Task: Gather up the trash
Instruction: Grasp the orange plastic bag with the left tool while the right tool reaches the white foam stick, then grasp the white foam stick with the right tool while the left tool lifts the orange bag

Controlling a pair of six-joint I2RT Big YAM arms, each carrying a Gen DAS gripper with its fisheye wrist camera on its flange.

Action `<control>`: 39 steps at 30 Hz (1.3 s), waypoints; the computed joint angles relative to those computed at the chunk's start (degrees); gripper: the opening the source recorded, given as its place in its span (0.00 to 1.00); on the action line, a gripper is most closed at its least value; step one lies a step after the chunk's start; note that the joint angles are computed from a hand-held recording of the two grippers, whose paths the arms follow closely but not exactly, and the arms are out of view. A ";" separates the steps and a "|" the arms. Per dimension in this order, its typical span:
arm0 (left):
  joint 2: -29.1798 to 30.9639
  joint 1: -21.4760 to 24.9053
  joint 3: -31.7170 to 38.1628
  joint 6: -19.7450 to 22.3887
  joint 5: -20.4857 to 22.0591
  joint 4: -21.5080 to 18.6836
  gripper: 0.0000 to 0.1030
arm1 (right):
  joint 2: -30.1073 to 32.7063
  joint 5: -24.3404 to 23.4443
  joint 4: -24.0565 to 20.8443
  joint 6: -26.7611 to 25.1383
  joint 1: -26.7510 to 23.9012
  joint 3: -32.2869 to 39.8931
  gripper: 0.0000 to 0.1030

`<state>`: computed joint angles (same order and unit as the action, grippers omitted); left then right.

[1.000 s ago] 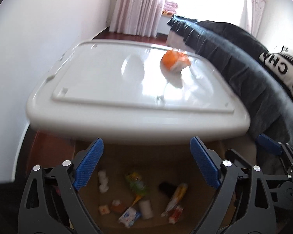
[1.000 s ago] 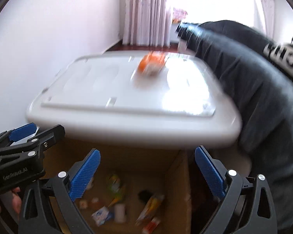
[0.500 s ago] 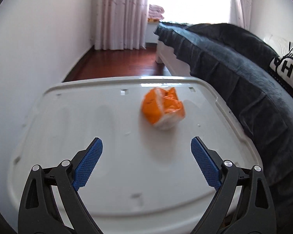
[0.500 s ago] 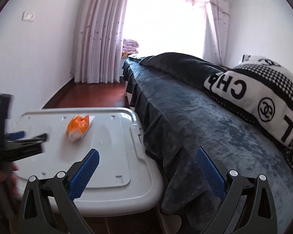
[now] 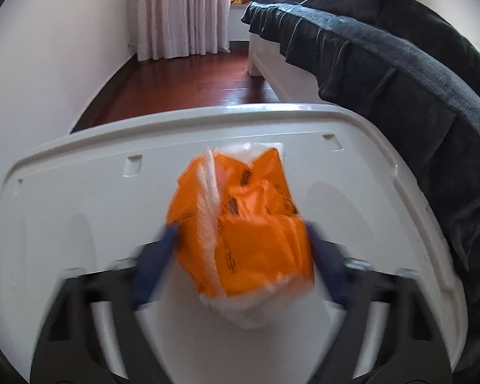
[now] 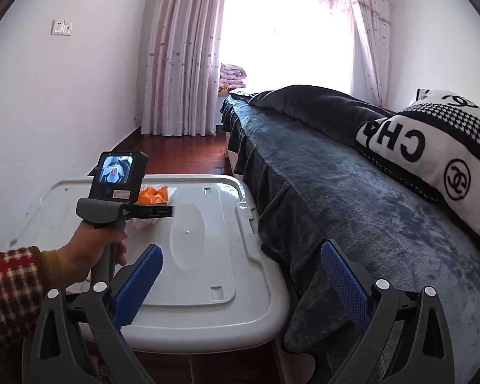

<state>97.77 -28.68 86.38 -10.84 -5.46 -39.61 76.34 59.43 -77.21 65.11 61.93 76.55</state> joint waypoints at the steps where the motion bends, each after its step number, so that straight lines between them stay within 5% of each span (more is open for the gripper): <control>1: -0.69 0.34 -1.25 0.84 0.17 1.01 0.44 | -0.08 -0.22 0.18 0.03 -0.08 -0.09 0.95; 4: -3.83 0.80 -4.52 1.49 -0.93 2.31 0.31 | -0.55 -1.22 1.51 -0.35 -0.50 -0.58 0.95; 11: -12.64 3.15 -12.32 -0.18 1.79 2.99 0.30 | -1.36 -8.60 8.71 -3.44 -2.69 -1.71 0.95; 17: -19.57 4.71 -17.76 0.07 1.81 1.11 0.30 | 1.36 -8.69 9.48 -5.87 -3.73 1.09 0.95; 24: -27.51 7.11 -23.17 -0.10 1.44 0.04 0.30 | 12.69 -16.73 25.15 -28.94 -12.62 8.67 0.95; 28: -29.45 8.38 -24.59 1.01 1.91 0.60 0.30 | 22.49 -23.59 28.11 -36.47 -17.70 16.61 0.95; 39: -30.07 11.28 -26.60 1.69 3.88 1.21 0.31 | 43.53 -29.90 15.01 -38.05 -24.17 41.22 0.86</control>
<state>67.70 -17.40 59.78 -9.15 -1.58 -38.40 119.87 29.53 -62.20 27.06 37.76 117.77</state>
